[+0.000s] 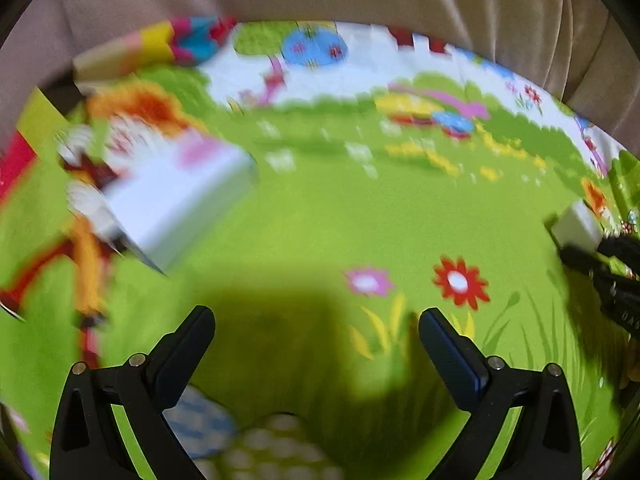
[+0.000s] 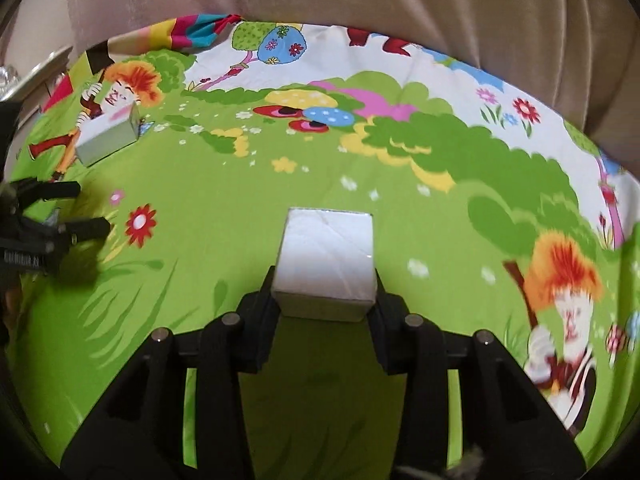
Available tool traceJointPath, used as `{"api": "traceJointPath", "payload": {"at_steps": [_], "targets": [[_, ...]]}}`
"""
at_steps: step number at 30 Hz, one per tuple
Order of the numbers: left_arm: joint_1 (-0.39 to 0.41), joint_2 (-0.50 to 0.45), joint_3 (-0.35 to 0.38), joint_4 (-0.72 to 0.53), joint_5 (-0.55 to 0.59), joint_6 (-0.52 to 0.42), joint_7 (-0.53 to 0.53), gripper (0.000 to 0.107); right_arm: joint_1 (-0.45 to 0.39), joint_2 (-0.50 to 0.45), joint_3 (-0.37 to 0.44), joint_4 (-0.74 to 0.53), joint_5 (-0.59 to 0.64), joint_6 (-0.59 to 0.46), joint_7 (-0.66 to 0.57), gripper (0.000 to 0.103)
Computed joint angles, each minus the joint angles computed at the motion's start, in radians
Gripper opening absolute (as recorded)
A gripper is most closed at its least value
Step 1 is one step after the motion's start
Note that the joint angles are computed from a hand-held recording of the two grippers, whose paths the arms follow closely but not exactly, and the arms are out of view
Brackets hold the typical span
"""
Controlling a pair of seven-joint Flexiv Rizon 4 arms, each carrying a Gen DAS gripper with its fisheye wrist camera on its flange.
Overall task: Organize rigid objects
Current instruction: 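Move the right gripper back to the mat and grasp a white cube box, then grasp the pink-printed white box with the left gripper while the right holds the cube box, then lift both held boxes and carry them over the storage box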
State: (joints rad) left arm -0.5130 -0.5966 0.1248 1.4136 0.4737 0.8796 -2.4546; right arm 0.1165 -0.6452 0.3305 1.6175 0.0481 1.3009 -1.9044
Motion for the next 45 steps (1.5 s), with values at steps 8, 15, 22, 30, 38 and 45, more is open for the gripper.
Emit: {"api": "traceJointPath", "payload": {"at_steps": [8,15,22,30,38,45], "targets": [[0.172,0.018,-0.069,-0.047,-0.028,-0.045,0.432,0.103,-0.006,0.000,-0.002,0.008,0.000,0.008,-0.003,0.045],[0.252,-0.051,-0.091,-0.041,-0.205,-0.044,0.707,0.091,-0.011,-0.001,0.002,0.004,0.007,0.003,-0.006,0.045],[0.084,-0.016,-0.037,0.079,-0.231,0.184,0.397,0.066,-0.015,-0.003,0.006,-0.002,0.016,-0.004,-0.009,0.045],[-0.121,-0.058,0.073,0.020,-0.108,0.183,0.008,0.067,-0.020,-0.005,0.013,-0.010,0.028,-0.012,-0.015,0.045],[-0.128,-0.083,0.067,-0.053,-0.017,0.086,-0.060,0.067,-0.001,0.002,-0.012,-0.001,0.027,0.002,0.006,0.044],[-0.257,0.017,0.139,-0.030,0.160,0.055,-0.372,0.067,-0.109,0.083,0.099,0.192,0.115,0.410,0.018,0.044]]}}
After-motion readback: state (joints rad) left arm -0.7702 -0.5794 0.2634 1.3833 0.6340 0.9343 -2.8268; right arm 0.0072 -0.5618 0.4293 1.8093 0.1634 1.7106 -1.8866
